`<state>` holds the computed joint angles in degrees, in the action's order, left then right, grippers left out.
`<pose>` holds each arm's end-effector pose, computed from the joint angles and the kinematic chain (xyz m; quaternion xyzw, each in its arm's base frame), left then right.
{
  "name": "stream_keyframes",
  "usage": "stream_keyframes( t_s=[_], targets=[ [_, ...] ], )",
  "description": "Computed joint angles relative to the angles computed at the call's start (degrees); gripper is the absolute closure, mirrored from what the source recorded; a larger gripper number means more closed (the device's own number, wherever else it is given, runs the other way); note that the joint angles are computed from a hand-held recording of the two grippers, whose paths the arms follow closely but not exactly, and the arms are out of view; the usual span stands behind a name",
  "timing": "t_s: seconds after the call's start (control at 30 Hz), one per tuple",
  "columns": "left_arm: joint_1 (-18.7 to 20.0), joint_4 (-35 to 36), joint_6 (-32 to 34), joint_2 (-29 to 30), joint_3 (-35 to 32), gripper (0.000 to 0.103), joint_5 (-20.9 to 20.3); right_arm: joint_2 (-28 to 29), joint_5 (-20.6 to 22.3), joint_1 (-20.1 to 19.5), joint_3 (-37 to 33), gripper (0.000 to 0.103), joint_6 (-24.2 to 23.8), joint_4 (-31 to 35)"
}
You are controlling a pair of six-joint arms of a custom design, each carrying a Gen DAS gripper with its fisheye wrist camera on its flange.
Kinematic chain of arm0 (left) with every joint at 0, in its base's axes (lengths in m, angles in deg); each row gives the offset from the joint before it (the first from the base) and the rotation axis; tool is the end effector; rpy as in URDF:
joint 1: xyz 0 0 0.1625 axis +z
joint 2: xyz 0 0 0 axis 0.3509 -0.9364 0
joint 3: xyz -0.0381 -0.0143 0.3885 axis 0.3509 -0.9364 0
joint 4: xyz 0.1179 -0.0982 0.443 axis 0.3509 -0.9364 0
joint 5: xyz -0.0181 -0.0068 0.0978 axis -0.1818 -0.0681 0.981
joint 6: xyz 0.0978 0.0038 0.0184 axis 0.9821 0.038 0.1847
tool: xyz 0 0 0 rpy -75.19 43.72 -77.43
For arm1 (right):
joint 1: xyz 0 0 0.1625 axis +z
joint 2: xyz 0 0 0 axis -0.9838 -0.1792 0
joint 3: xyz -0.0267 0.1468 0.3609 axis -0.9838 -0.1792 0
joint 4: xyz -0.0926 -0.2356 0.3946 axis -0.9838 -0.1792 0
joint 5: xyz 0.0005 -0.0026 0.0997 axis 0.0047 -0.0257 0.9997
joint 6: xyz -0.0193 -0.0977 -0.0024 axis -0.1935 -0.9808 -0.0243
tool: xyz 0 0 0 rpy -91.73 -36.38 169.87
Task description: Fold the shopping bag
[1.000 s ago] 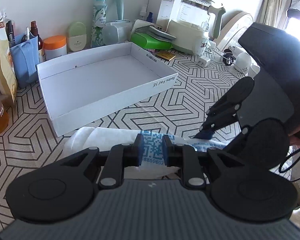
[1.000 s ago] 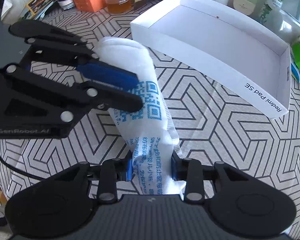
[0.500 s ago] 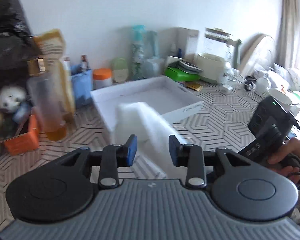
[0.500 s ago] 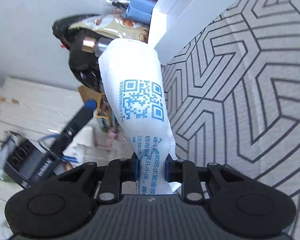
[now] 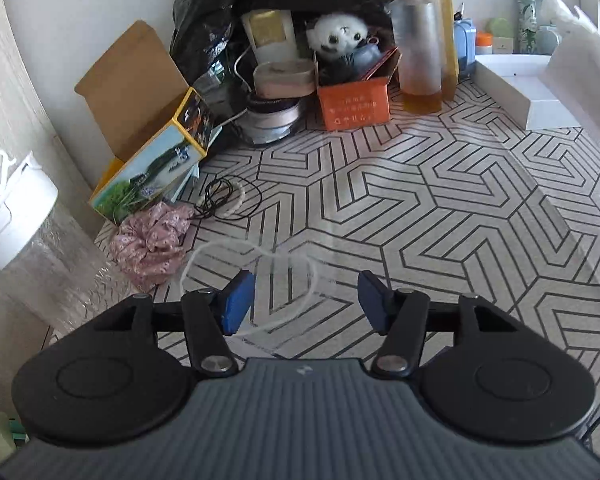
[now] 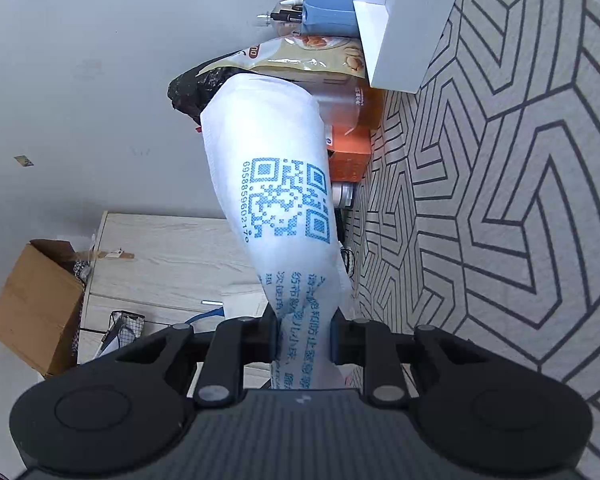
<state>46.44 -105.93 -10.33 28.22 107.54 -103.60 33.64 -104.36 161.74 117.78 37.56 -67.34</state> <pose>-0.0681 -0.7184 0.2622 0.1796 0.7998 -0.3307 0.4677 0.1003 -0.8301 0.0918 0.0454 0.8878 -0.0822 0.4505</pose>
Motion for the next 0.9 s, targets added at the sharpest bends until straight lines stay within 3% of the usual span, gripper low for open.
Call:
stream_keyframes(
  t_s=[0.1, 0.13, 0.17, 0.2, 0.33, 0.47, 0.53, 0.73, 0.8, 0.9],
  targets=[
    [0.77, 0.27, 3.95, 1.84, -1.87, 0.046, 0.68, 0.05, 0.96, 0.05, 0.74, 0.079, 0.98, -2.22],
    [0.90, 1.35, 3.61, 1.83, -2.21, 0.061, 0.48, -0.12, 1.19, -0.08, 1.01, 0.079, 0.67, -2.31],
    [0.97, 3.88, 1.94, 1.38, -2.42, 0.095, 0.09, -0.22, 1.39, -0.23, 1.22, 0.079, 0.56, -2.61],
    [0.92, 4.14, 2.68, 1.75, -2.82, 0.101, 0.94, -0.33, 1.61, -0.31, 1.56, 0.079, 0.93, -3.54],
    [0.81, 1.65, 7.85, 4.09, -4.67, 0.103, 4.06, -0.24, 2.61, -0.59, 1.97, 0.078, 1.84, -5.75],
    [0.61, 5.31, 2.60, 1.56, -4.51, 0.103, -0.62, 0.25, 3.26, -0.82, 1.89, 0.078, 4.01, -7.44],
    [0.24, 5.67, 1.00, 0.07, -4.15, 0.103, -3.81, 0.78, 3.47, -0.88, 1.61, 0.078, 5.62, -8.33],
    [-1.65, 11.61, -8.39, -7.72, -0.99, 0.103, -22.57, 2.39, 5.58, -1.39, 2.04, 0.078, 13.10, -13.32],
    [-2.86, 11.04, -8.06, -8.45, -0.10, 0.103, -26.74, 3.32, 6.80, -1.52, 1.84, 0.078, 16.10, -14.44],
    [-5.10, 8.84, -5.05, -7.77, 0.53, 0.103, -30.32, 4.26, 8.72, -1.33, 0.49, 0.078, 13.35, -9.20]
  ],
)
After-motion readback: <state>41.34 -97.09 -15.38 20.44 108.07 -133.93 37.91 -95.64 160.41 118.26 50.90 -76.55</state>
